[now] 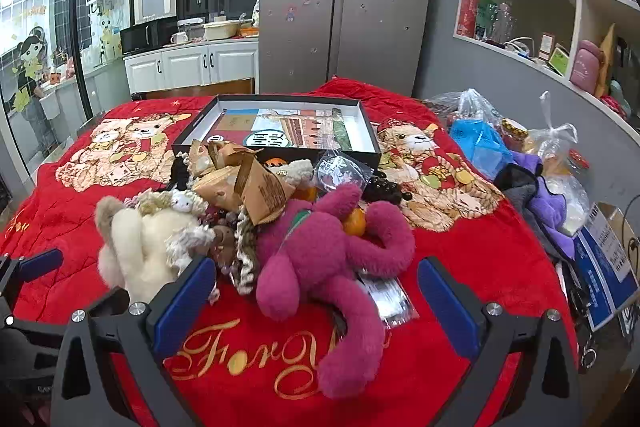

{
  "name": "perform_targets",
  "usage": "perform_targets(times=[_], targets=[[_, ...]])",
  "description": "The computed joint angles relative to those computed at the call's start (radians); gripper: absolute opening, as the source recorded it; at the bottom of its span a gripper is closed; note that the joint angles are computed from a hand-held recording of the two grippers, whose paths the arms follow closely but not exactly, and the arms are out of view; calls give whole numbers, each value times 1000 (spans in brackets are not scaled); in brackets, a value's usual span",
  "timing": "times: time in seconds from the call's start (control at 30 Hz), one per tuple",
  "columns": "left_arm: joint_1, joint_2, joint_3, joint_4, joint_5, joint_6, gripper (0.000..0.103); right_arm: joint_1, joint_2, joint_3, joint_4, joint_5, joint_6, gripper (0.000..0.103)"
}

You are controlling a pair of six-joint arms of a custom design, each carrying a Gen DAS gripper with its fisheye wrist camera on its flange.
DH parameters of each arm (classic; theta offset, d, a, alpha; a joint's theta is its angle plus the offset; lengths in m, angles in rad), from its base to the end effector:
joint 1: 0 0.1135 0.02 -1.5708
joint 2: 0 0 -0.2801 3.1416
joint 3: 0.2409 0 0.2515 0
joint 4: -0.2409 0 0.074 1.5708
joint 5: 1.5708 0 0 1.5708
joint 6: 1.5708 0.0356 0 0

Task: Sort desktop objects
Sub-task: 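Move the left tool to the white plush bunny while the right tool reaches the tan packet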

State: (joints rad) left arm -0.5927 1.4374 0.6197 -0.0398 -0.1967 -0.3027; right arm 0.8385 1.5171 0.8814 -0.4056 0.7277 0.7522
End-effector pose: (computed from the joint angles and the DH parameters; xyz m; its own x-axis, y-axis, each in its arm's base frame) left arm 0.2235 -0.1422 0.1716 -0.7304 0.1394 -0.6686 0.2347 0.9706 -0.0540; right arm 0.2101 0.1983 0.2097 -0.6473 0.0432 -0.7611 0.1528 0.9855 -0.0741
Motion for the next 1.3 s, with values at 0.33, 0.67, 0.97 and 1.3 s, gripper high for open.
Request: perform_targets(times=[0.33,0.67,0.97,1.3], targets=[[129,132,61,95,199,119,103,-130,159,125,87,-104,-132,103],[227,222,77,169,421,141,103,-193,308,272,63,-153,-192,103],[238,227,79,181,507,149,72,-223,374,303,84,-183,-186,98],[255,172,40,197,536,145,44,-234,366,272,146,-261,-212,50]])
